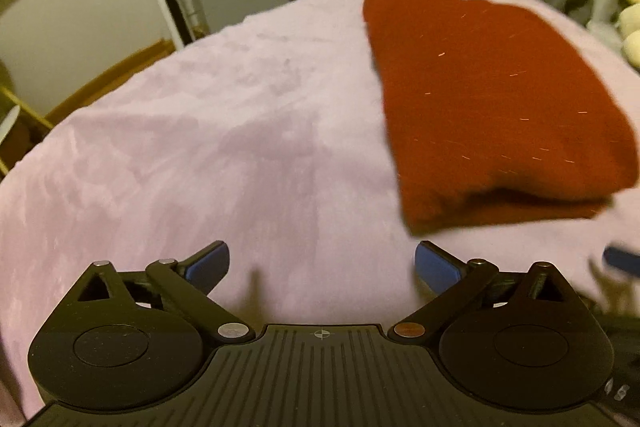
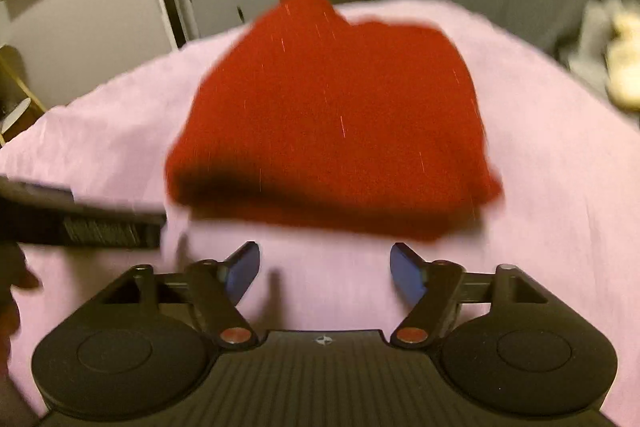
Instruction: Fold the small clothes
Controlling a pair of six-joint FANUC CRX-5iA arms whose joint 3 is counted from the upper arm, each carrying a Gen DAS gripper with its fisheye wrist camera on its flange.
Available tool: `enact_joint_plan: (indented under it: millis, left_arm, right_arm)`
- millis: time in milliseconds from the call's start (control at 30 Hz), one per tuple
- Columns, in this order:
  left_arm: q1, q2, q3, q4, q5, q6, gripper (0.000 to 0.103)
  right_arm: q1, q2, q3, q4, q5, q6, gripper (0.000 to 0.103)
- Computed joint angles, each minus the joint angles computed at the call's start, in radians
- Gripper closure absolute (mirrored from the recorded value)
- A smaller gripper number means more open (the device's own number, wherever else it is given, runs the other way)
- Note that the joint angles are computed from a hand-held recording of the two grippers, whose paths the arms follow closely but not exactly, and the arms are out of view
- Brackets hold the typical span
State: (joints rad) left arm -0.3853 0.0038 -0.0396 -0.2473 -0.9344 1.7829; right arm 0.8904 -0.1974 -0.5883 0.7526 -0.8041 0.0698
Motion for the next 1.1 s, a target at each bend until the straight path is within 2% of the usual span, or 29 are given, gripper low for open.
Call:
enact_joint_plan:
  millis: [67,100,133,200,267,367,500,633,800,1100]
  left_arm:
    - [0.005,-0.039,-0.036,0.033,0.023,-0.024,0.000]
    - [0.008,-0.051,-0.046,0.050,0.032,-0.042,0.000]
    - [0.001,-0.052,-0.038,0.050,0.021,-0.047,0.000]
    - [-0.006,-0.052,-0.020,0.039,-0.003,-0.052,0.000]
    - [-0.002,-0.058,-0.018,0.054,-0.010,-0.061,0.000]
    - [0.028,-0.063,-0.016,0.130,-0.035,-0.118,0.000]
    - [0.018,-0.063,0.008,0.107,-0.051,-0.112,0.000]
    - [0.014,-0.054,0.037,0.095,-0.074,-0.096,0.000]
    - [-0.011,-0.034,0.072,0.049,-0.100,-0.106,0.000]
    - [-0.021,-0.012,0.090,0.056,-0.101,-0.120,0.000]
  right_arm:
    - [0.033,-0.022,0.002,-0.029,-0.069,-0.024,0.031]
    - [0.044,-0.028,0.010,-0.038,-0.102,-0.027,0.027]
    - [0.051,-0.032,0.017,-0.038,-0.131,-0.033,0.016]
    - [0.063,-0.035,0.030,-0.025,-0.181,-0.058,0.004]
    - [0.065,-0.052,0.039,-0.034,-0.193,-0.056,0.004]
    - [0.060,-0.039,0.098,-0.085,-0.260,-0.038,0.004]
    - [0.072,-0.040,0.129,-0.086,-0.317,-0.053,0.004]
    - [0.062,0.005,0.209,-0.139,-0.377,0.021,0.004]
    - [0.065,0.010,0.226,-0.137,-0.385,0.049,0.004]
    - [0.052,-0.001,0.223,-0.139,-0.383,0.014,0.004]
